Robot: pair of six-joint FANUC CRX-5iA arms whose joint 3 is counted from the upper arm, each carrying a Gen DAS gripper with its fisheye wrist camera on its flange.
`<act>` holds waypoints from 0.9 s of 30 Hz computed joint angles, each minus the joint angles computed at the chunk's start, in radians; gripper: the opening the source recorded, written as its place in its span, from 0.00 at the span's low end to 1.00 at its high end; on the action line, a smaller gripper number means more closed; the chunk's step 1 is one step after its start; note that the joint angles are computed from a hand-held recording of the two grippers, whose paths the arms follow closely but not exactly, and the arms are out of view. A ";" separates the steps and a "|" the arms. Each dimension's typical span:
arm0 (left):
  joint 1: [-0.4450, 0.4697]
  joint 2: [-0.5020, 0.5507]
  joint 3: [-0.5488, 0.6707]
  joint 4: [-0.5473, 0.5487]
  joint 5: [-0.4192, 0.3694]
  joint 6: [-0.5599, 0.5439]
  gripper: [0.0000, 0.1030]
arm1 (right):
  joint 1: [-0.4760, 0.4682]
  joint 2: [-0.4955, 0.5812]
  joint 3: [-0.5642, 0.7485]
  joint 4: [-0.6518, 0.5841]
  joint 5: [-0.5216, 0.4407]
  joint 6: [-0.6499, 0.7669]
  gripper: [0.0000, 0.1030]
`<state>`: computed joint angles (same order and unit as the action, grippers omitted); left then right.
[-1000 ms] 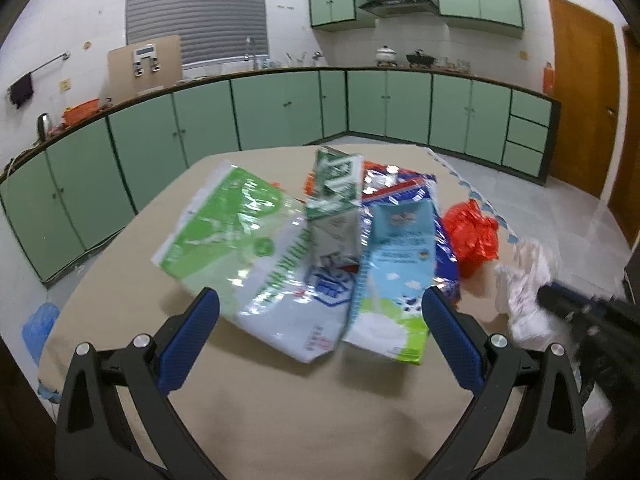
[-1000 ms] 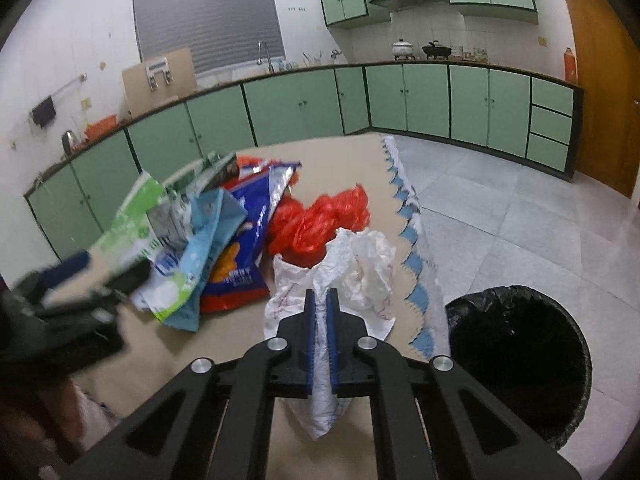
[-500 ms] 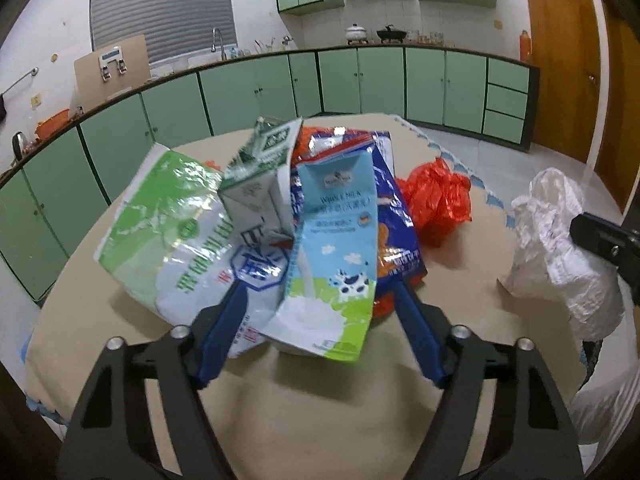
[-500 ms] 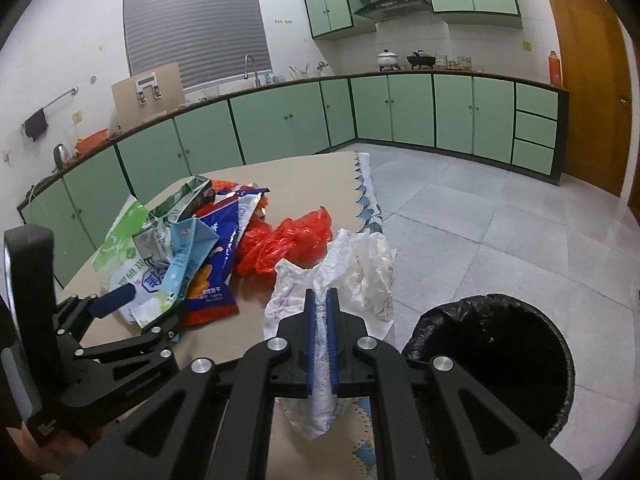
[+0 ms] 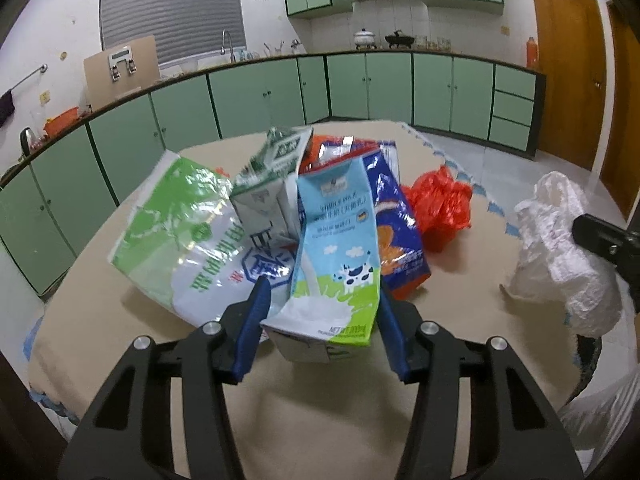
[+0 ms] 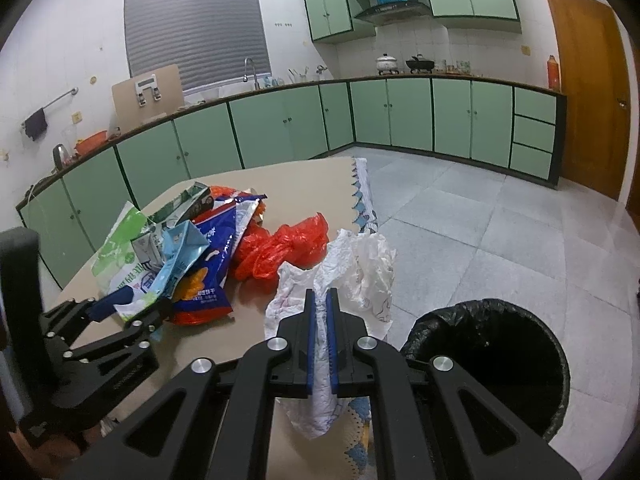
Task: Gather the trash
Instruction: 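Grasp the blue whole-milk carton with the left gripper while the right gripper holds the tissue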
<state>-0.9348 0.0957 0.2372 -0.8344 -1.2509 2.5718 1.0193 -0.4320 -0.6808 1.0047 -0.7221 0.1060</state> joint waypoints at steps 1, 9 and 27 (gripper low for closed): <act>-0.005 -0.004 0.001 -0.006 -0.002 0.001 0.48 | 0.001 -0.002 -0.002 0.005 0.000 -0.002 0.05; 0.013 -0.001 -0.001 0.066 0.037 -0.068 0.48 | 0.012 -0.011 0.004 -0.026 -0.025 0.028 0.05; 0.071 0.072 0.023 0.152 0.090 -0.125 0.46 | -0.001 -0.005 0.015 -0.066 -0.051 0.056 0.05</act>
